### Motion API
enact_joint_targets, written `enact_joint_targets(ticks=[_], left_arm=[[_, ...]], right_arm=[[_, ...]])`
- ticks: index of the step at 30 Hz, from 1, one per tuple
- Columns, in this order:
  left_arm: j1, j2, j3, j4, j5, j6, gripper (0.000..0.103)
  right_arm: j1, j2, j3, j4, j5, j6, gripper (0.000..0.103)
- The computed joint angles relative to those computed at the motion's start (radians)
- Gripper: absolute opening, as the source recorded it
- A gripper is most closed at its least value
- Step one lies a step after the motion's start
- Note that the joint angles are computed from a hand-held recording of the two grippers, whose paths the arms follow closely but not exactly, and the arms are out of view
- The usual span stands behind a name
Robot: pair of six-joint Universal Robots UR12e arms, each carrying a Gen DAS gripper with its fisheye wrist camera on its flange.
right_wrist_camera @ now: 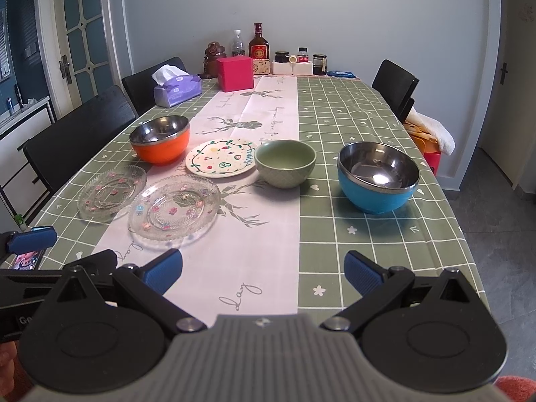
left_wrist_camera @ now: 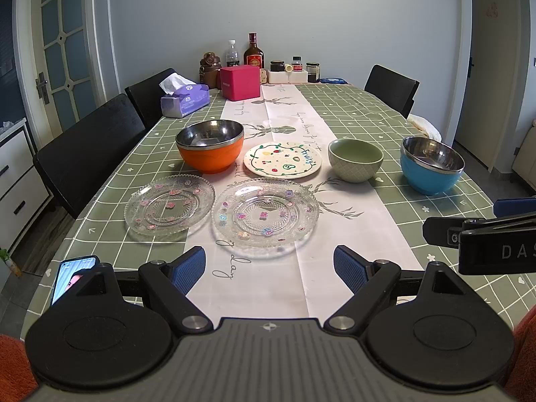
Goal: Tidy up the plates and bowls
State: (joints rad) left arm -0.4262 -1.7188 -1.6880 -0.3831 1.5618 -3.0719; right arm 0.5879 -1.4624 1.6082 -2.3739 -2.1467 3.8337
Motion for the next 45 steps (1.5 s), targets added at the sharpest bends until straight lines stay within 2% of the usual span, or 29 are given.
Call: enact_joint_targets(ticks=[7,13,15,20,21,24,28,29,31,36,40,43,45], left_arm=[[0.001,0.001,-0.001,-0.003,-0.003,-0.004,0.101],[0.012,0.001,-0.001,-0.012,-0.032,0.008,0.099],[0.022,-0.003,0.001,-0.008,-0.053,0.023,0.092],[0.046,-0.003,0.002,-0.026,-0.108,0.044,0.088],[0.053,-0.003,0.003,-0.034,-0.126,0.050,0.084],[0.069,-0.008,0.014,-0.052,-0.172,0.082,0.077],[0.075,-0.025,0.030,-0.036,-0.188,0.100,0.065],[0.075,-0.030,0.035,-0.031,-0.187,0.097,0.064],[0.078,-0.041,0.052,-0.042,-0.205,0.084,0.061],[0.086,-0.081,0.106,-0.075,-0.241,0.049,0.061],[0.103,-0.121,0.165,-0.147,-0.282,-0.017,0.060],[0.110,-0.155,0.202,-0.181,-0.253,-0.058,0.055],[0.121,-0.177,0.221,-0.211,-0.252,-0.105,0.047]], right_arm=[[-0.002,0.005,-0.003,0.008,0.005,0.000,0.100],[-0.004,0.008,0.004,-0.007,-0.003,-0.003,0.100],[-0.006,0.009,0.012,-0.028,-0.003,-0.012,0.100],[-0.017,0.007,0.036,-0.103,0.019,-0.032,0.100],[-0.020,0.007,0.040,-0.120,0.027,-0.031,0.100],[-0.036,0.007,0.046,-0.142,0.079,-0.032,0.100],[-0.058,0.019,0.037,-0.144,0.152,-0.047,0.100],[-0.064,0.023,0.033,-0.146,0.168,-0.059,0.099],[-0.080,0.028,0.030,-0.170,0.220,-0.096,0.078],[-0.115,0.062,-0.004,-0.194,0.296,-0.126,0.077],[-0.141,0.091,-0.018,-0.243,0.342,-0.149,0.077],[-0.161,0.118,-0.031,-0.266,0.376,-0.139,0.077],[-0.174,0.134,-0.049,-0.238,0.394,-0.118,0.076]])
